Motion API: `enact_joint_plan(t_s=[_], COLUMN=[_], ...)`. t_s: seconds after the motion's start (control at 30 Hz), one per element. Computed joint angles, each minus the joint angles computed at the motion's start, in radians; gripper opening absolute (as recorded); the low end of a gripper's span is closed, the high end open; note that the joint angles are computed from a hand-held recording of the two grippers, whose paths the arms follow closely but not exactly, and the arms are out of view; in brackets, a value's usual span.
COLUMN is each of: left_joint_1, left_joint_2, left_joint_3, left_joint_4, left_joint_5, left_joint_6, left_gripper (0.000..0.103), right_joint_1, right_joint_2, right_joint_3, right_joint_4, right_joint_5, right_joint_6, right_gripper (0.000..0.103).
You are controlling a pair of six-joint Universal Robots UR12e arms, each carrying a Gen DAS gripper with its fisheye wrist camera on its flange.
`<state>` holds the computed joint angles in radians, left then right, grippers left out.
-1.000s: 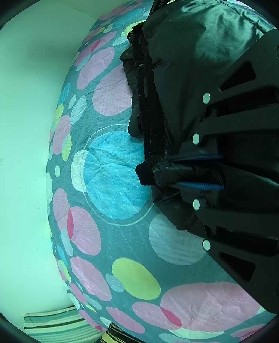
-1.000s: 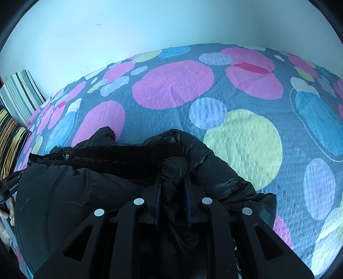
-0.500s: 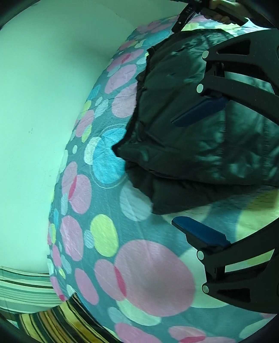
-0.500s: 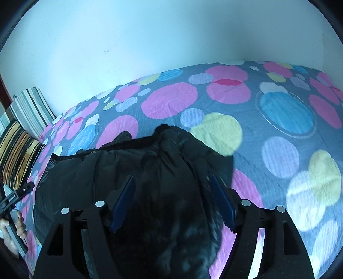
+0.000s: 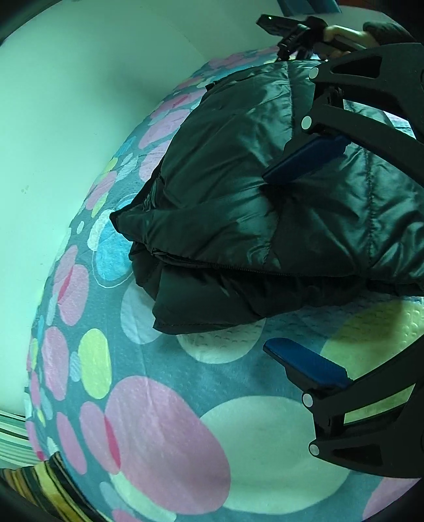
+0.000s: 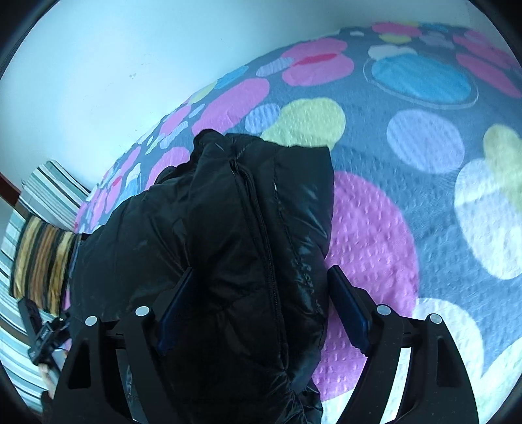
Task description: Fold large clothes
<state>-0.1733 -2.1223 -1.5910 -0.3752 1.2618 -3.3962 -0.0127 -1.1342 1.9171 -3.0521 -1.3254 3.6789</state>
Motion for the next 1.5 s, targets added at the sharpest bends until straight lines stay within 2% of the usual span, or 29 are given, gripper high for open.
enact_joint_plan(t_s=[0.1,0.23,0.33,0.53,0.73,0.83,1.13,1.5], left_joint_1=[0.005,0.005,0.004,-0.015,-0.022,-0.027,-0.018,0.027], left_joint_2=[-0.016,-0.035,-0.045,-0.043,-0.036,-0.027,0.007,0.123], left_joint_3=[0.016,0.037,0.044,0.060,0.054,0.046,0.007,-0.153], left_joint_4=[-0.015,-0.038,-0.037,-0.043,-0.020,-0.009,0.010,0.044], left_joint_5=[-0.047,-0.077,-0.105,-0.054,-0.029,-0.008,0.016,0.027], left_joint_6=[0.003,0.014,0.005,0.072,0.099,0.116,0.130,0.134], left_gripper=[0.096,0.094,0.076,0.051,0.033,0.028,0.022,0.022], right_joint_1=[-0.009,0.001,0.005,0.013,0.027,0.033,0.052,0.106], right_joint_2=[0.008,0.009,0.013,0.013,0.012,0.009,-0.004,-0.027], right_joint_3=[0.007,0.001,0.004,0.003,0.001,0.001,0.014,0.052], right_joint_4=[-0.022,-0.014,-0.032,-0.049,-0.066,-0.072,-0.087,-0.105], right_joint_5=[0.042,0.033,0.028,0.005,-0.028,-0.041,-0.039,0.001], right_joint_6=[0.017,-0.005,0.006,0.003,-0.002,-0.004,-0.005,0.016], right_gripper=[0.079,0.073,0.064,0.050,0.040,0.036,0.032,0.031])
